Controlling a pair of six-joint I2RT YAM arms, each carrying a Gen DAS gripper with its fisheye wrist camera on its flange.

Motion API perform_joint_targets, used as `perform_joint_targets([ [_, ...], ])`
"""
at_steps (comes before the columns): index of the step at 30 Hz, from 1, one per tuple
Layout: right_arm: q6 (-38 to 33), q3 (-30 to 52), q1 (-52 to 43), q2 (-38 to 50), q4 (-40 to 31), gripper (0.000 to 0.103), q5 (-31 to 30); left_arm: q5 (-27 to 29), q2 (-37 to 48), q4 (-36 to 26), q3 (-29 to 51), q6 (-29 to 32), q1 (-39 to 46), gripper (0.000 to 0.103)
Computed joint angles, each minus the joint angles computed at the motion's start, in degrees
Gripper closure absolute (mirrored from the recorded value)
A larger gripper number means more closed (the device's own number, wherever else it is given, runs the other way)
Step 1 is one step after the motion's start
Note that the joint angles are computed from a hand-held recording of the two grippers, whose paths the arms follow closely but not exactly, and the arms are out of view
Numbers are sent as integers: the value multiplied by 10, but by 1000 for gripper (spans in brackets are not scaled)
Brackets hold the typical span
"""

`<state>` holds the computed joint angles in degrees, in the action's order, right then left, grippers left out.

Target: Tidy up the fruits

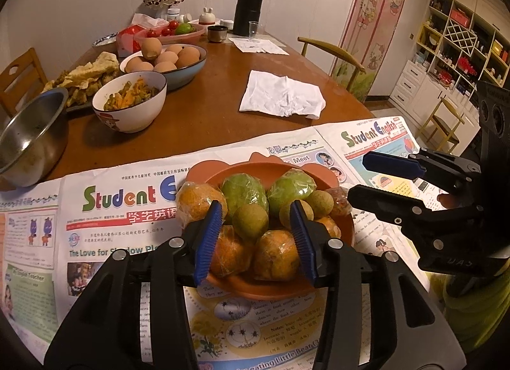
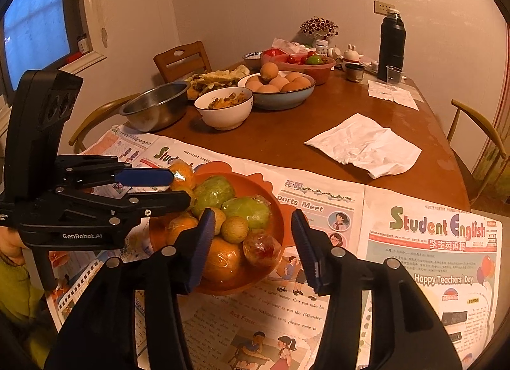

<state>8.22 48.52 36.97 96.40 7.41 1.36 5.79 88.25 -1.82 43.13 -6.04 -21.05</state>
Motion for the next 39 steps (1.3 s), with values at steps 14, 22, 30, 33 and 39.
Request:
perform_joint_targets([
  [14,17,-55,23,-87,1,25,36,-35,-92,-14,-41,-20,-20,39],
  [22,34,-89,54,-148,-7,12,70,-57,-169,-32,-78,-39,-26,22],
  [30,41,-101,83,-187,-24,6,105,-88,-240,-60,-109,-54,-38,10],
  [33,45,-109,94,-199,-30,5,118,-109,-257,-71,-118,-60,-47,10],
  [39,64,-129,114,-213,-34,5,143,-129,-307,-92,-150,-78,-60,10],
])
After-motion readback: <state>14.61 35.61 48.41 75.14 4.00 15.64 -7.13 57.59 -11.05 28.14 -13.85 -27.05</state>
